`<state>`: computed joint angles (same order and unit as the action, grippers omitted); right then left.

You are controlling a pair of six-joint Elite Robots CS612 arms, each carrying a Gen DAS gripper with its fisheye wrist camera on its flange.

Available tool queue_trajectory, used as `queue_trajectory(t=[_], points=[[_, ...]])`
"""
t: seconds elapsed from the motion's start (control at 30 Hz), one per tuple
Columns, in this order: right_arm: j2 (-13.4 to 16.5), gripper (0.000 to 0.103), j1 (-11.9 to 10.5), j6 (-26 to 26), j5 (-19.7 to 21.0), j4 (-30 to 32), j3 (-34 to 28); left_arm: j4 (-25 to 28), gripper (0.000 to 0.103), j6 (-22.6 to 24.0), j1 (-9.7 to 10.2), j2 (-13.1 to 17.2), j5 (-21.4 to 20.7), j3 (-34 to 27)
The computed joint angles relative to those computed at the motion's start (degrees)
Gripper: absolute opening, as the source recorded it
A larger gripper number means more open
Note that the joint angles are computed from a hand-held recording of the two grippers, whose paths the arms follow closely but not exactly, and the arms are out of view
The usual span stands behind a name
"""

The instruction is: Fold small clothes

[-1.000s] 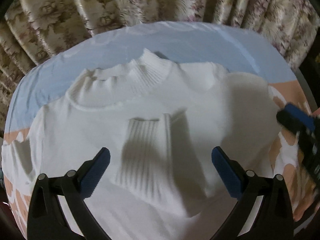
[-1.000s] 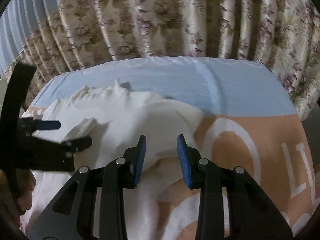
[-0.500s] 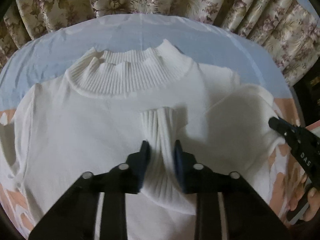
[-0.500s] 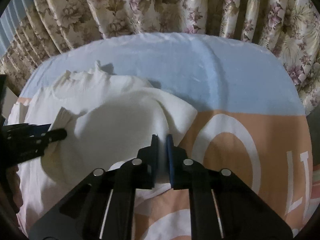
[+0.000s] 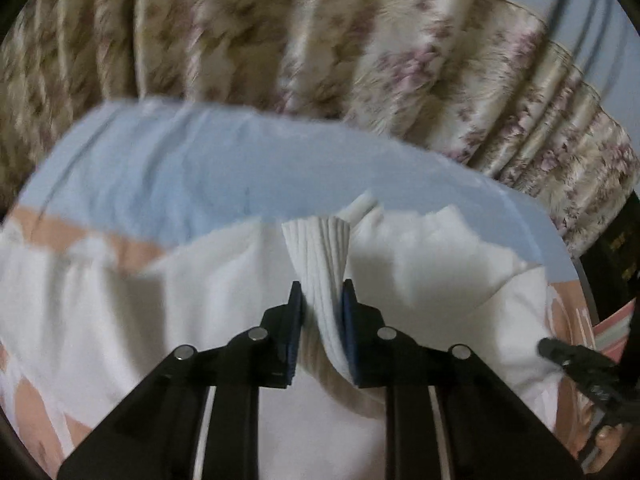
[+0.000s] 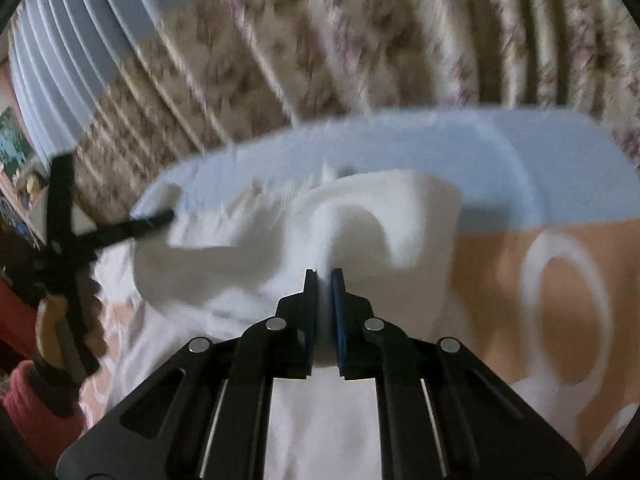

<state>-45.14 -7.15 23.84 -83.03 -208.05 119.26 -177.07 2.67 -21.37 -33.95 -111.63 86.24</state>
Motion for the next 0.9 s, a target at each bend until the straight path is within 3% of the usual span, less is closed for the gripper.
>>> queue_trajectory(t=[0.1, 0.17, 0.23, 0.37, 0.47, 0.57, 0.7, 0.8, 0.87, 0.9], points=[[1.37, 0.009, 1.20, -0.92, 0.58, 6.45, -2.23, 0.97, 0.023, -0.44, 1.23, 0.86, -1.31, 0.31], [1.56, 0.011, 1.78, -1.28, -0.47, 7.99, -2.60, -1.16, 0.031, -1.93, 1.77, 0.90, -1.77, 1.29], [1.18, 0.014, 1.92, -1.39, -0.66, 9.11, -2.44, -3.79, 0.052, -3.63, 2.35, 0.22, -0.72, 2.79], [-0.24, 0.016, 2.17, -3.86, -2.47, 9.29, -1.09, -3.97, 0.065, -5.67, 3.39, -1.45, 0.91, 4.06], [-0.93, 0.022, 2.03, -3.89, -3.49, 8.48, -0.33, -1.56, 0.072, -4.08, 3.61, -3.30, 2.82, 5.09], [-0.93, 0.025, 1.77, -3.27, -4.01, 7.94, -0.17, 1.85, 0.077, 0.05, 2.50, -4.71, 5.29, 5.82], [-0.58, 0.025, 1.63, -2.78, -4.47, 8.25, -0.55, 7.71, 0.077, 5.40, 0.06, -4.71, 8.93, 5.64], [-0.61, 0.025, 1.56, -2.26, -4.67, 7.83, -0.27, 9.49, 0.073, 4.90, -0.55, -4.10, 10.59, 5.21], [-0.74, 0.030, 1.41, -2.36, -4.97, 7.65, -0.03, 9.72, 0.052, 4.72, -0.42, -3.97, 10.63, 4.97], [-0.83, 0.034, 1.24, -2.38, -5.38, 7.35, 0.20, 10.64, 0.029, 4.71, -0.26, -3.89, 10.01, 4.63]])
